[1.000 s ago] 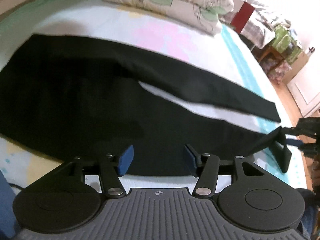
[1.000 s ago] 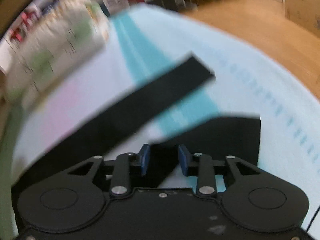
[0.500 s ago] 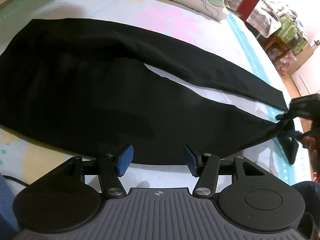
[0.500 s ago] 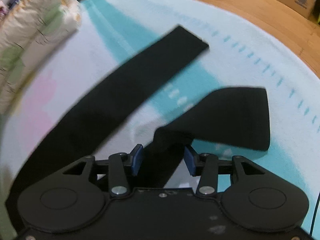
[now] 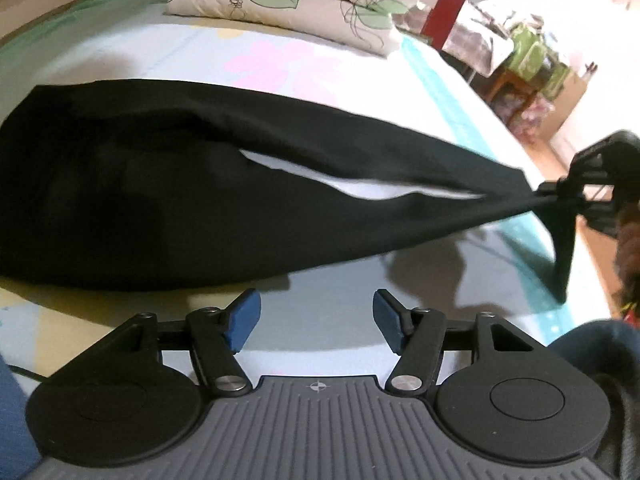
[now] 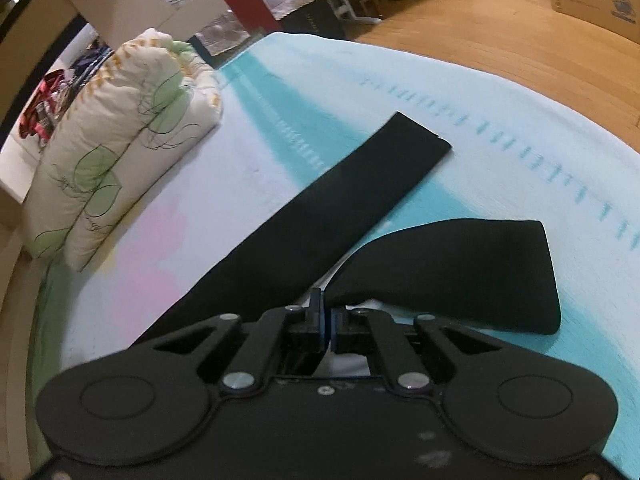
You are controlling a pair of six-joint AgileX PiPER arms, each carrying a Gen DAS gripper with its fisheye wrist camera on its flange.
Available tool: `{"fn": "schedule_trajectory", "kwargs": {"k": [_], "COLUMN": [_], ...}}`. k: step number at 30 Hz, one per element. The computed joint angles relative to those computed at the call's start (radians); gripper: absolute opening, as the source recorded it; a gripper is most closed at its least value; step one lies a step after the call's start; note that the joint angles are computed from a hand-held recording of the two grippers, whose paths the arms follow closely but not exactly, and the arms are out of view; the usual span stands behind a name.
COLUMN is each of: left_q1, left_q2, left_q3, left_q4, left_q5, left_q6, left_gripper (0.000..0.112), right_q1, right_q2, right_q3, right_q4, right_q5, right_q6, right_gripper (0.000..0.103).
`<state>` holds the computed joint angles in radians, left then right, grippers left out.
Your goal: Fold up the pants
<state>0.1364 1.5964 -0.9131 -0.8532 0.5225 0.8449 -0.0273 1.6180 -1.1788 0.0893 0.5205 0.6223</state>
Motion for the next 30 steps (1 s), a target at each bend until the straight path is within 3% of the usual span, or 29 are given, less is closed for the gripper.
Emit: {"fn": "schedule_trajectory", "kwargs": {"k": [5,11,21,22,24,25,26,30], "left_q1": [0.007,0.053,0.059,0.057,0.066,0.068,0.065,0.073], "left_q2": [0.066,0.178,0.297,0.306,0.314,0.316,0.320,0.327], "left_q3": [-0.077,-0.188,-0.324,-0.337,-0.333,-0.339,-0.359,-0.427], "left_q4": [0.039,0.135,0.247,0.264,0.221,0.225,0.264,0.240], "left_q5": [0.058,0.160,0.136,0.126,0.076,0.060,0.059,0.076], "left_q6": [-0.144,-0.439,-0.806,-0.842,-0.823,-0.829,-0.859,-0.785], "left_gripper": [0.065,0.065,0.065,0.062,0.041,0.021,0.012,0.007], "right_q1": [0.003,-0.004,-0.007,-0.010,-0.013,-0.014,-0.014,-0.016], "right_q2": [-0.001,-0.006,-0.012,-0.013,-0.015,-0.015,-0.014,-0.008], "right_q3": [0.013,0.024,0.028,0.030,0.032,0.031,0.029,0.027], "right_q4": [0.002,0.026,0.043,0.046,0.053,0.056,0.051,0.038], "right_q5": [-0.019,-0.022,-0.021,-0.022,-0.024,-0.022,-0.019,-0.020], "right_q6": [-0.021,-0.039,-0.051,-0.055,-0.062,-0.065,-0.060,-0.046], "right_gripper": [0.004,0.004,0.005,0.005,0.005,0.004,0.004,0.005]}}
